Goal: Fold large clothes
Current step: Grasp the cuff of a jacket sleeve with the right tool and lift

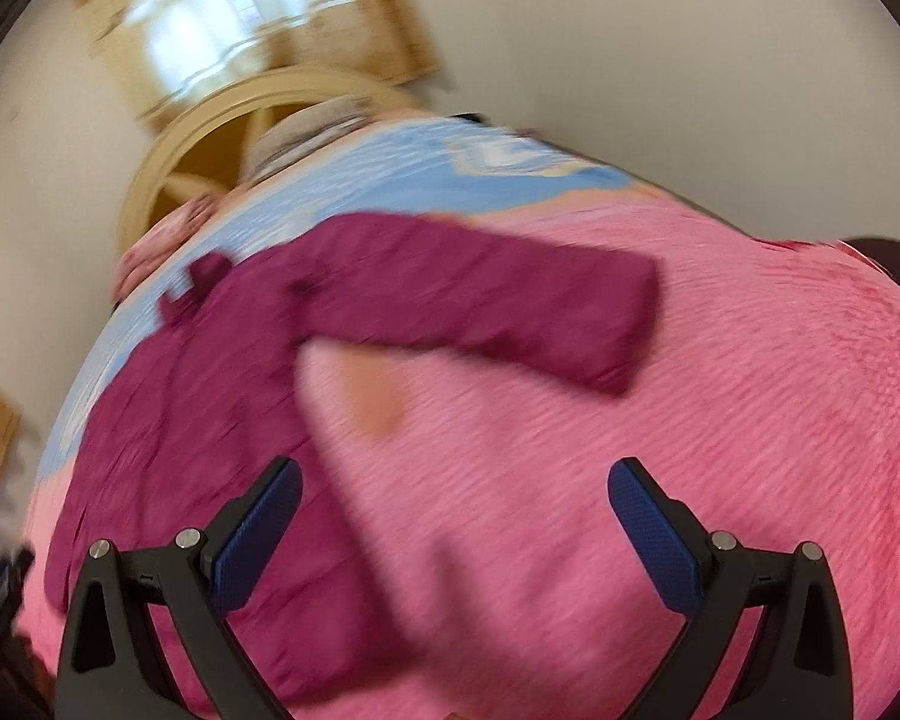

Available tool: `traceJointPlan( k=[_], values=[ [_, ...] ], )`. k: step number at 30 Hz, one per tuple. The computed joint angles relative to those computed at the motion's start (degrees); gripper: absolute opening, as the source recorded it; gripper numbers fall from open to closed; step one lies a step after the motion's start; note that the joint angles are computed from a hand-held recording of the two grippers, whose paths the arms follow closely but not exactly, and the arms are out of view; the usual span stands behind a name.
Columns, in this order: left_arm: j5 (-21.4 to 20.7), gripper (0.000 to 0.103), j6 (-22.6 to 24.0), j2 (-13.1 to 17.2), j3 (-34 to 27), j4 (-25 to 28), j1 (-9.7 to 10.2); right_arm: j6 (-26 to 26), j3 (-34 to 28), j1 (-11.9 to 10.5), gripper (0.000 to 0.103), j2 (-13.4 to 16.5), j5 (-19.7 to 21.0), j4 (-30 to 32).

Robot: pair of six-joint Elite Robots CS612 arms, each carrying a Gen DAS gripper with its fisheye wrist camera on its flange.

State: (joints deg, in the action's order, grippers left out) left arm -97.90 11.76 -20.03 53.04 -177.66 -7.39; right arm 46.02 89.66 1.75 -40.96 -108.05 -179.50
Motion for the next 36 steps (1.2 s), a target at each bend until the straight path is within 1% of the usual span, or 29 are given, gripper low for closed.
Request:
traceJointPlan(
  k=[1,2,4,5,6,10,11,12,13,14,15,16,18,20,22,24,27,29,33,36],
  values=[
    [0.24,0.103,0.01,0.40,-0.77,0.47,-0.06,1.57,0.13,-1.02,0.102,0.02,0.43,0.02],
    [0.53,0.103,0.11,0.69,-1.31,0.79,-0.11,2.70,-0.15,-1.56,0.101,0.19,0.66,0.46],
    [1.22,0.103,0.26,1.42,-2.70,1.33,-0.22,4.96,-0.26,-3.04,0.097,0.45,1.67,0.76],
    [1.57,0.103,0.19,1.64,-3.13,1.49,-0.26,5.60,-0.49,-3.66,0.092,0.67,2.14,1.07],
    [1.84,0.103,-0.01,1.82,-3.55,1.79,-0.28,5.94,-0.77,-3.90,0.086,0.86,2.25,1.46],
    [1.61,0.103,-1.27,2.74,-5.67,4.23,-0.19,6.53,-2.11,-5.11,0.082,2.11,3.51,2.23],
    [1.57,0.103,-1.44,2.88,-6.02,4.93,-0.19,6.65,-2.42,-5.31,0.074,2.33,4.15,2.67],
    [1.62,0.103,-1.47,3.02,-6.33,5.45,-0.20,6.53,-2.79,-5.65,0.063,2.64,4.92,2.85],
    [1.72,0.103,-1.43,3.06,-6.43,5.85,-0.24,5.77,-3.09,-5.45,0.059,2.82,4.19,2.78],
    [1.85,0.103,-1.34,3.09,-6.52,6.25,-0.29,4.83,-3.41,-5.50,0.047,3.09,4.29,2.54],
    [2.08,0.103,-1.34,3.10,-6.61,6.54,-0.32,4.37,-3.37,-5.91,0.033,3.23,5.95,1.58],
    [2.19,0.103,-1.41,3.27,-7.02,6.90,-0.35,4.90,-3.21,-6.26,0.030,3.30,6.84,0.99],
    [2.39,0.103,-1.34,3.35,-7.36,7.48,-0.35,5.43,-3.20,-6.78,0.021,3.48,7.58,0.18],
    [2.79,0.103,-1.06,3.39,-7.67,7.62,-0.31,3.50,-3.55,-7.06,0.015,3.22,6.33,0.88],
    [2.73,0.103,-1.19,3.46,-7.95,7.26,-0.14,2.33,-3.87,-7.14,0.012,2.73,4.65,1.73],
    [2.55,0.103,-1.85,3.37,-8.00,6.95,0.14,1.37,-4.58,-7.36,0.012,2.26,3.34,2.14],
    [2.06,0.103,-2.90,3.57,-8.68,7.14,0.47,-1.28,-6.10,-7.17,0.012,1.61,0.12,2.80],
    [1.60,0.103,-3.66,3.64,-8.96,7.08,0.71,-4.51,-7.92,-6.63,0.011,1.41,-2.58,3.24],
    [1.30,0.103,-4.08,3.81,-9.46,7.22,0.97,-14.59,-13.27,-4.48,0.011,1.94,-8.30,2.74],
    [1.00,0.103,-4.26,3.76,-9.32,7.16,1.20,-21.84,-17.42,-2.93,0.011,2.99,-10.21,2.07]
  ],
)
